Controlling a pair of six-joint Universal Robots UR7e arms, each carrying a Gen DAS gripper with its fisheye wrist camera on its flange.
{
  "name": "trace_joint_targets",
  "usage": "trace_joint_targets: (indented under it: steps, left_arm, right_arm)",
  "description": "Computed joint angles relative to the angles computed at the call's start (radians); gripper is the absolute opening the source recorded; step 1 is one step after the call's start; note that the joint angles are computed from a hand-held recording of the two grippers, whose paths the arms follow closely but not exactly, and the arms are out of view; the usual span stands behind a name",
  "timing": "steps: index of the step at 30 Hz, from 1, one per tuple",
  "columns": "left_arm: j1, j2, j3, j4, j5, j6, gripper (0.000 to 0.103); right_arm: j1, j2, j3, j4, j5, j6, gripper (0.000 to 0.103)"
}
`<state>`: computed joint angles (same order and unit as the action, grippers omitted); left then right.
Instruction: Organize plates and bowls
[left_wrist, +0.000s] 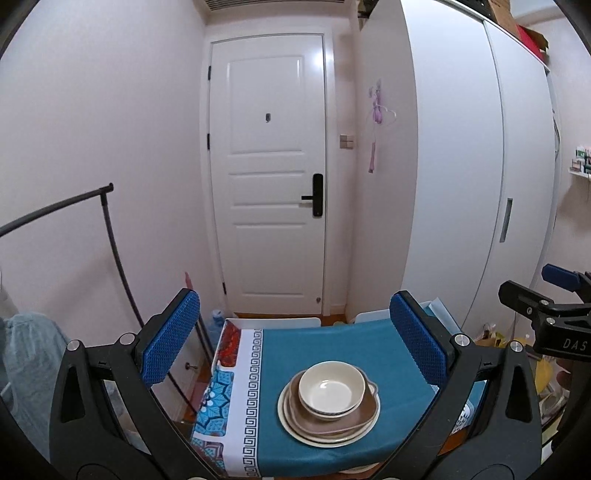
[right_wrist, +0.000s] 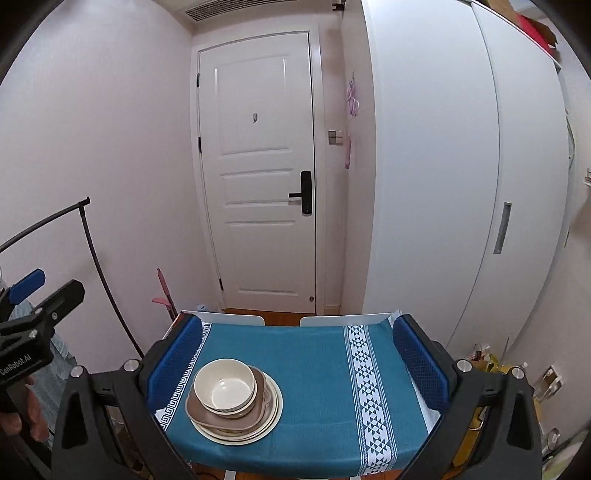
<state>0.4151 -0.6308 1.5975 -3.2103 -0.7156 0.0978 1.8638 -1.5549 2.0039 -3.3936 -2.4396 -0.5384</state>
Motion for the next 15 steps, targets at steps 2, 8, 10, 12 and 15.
trace_joint_targets:
  steps: [2,8,10,12,15]
  left_arm:
    - [-0.004,-0.003,0.01,-0.017,0.005,0.007,0.103]
    - [-0.009,-0.003,0.02,-0.039,0.019,0.013,0.103]
    - [-0.01,-0.003,0.02,-0.04,0.021,0.017,0.103]
    - [-0.01,-0.002,0.019,-0.043,0.021,0.021,0.103]
    - [-0.01,0.002,0.017,-0.05,0.025,0.027,0.103]
  right_arm:
    - [0.011,0.001,0.002,-0.012,-0.008,-0.006,0.103]
    - [0.019,0.012,-0.003,-0.039,-0.007,-0.029,0.103]
    - [0.019,0.015,-0.004,-0.043,-0.008,-0.032,0.103]
    - [0.019,0.015,-0.005,-0.04,-0.006,-0.026,0.103]
    - [0.02,0.017,-0.007,-0.042,-0.009,-0.03,0.103]
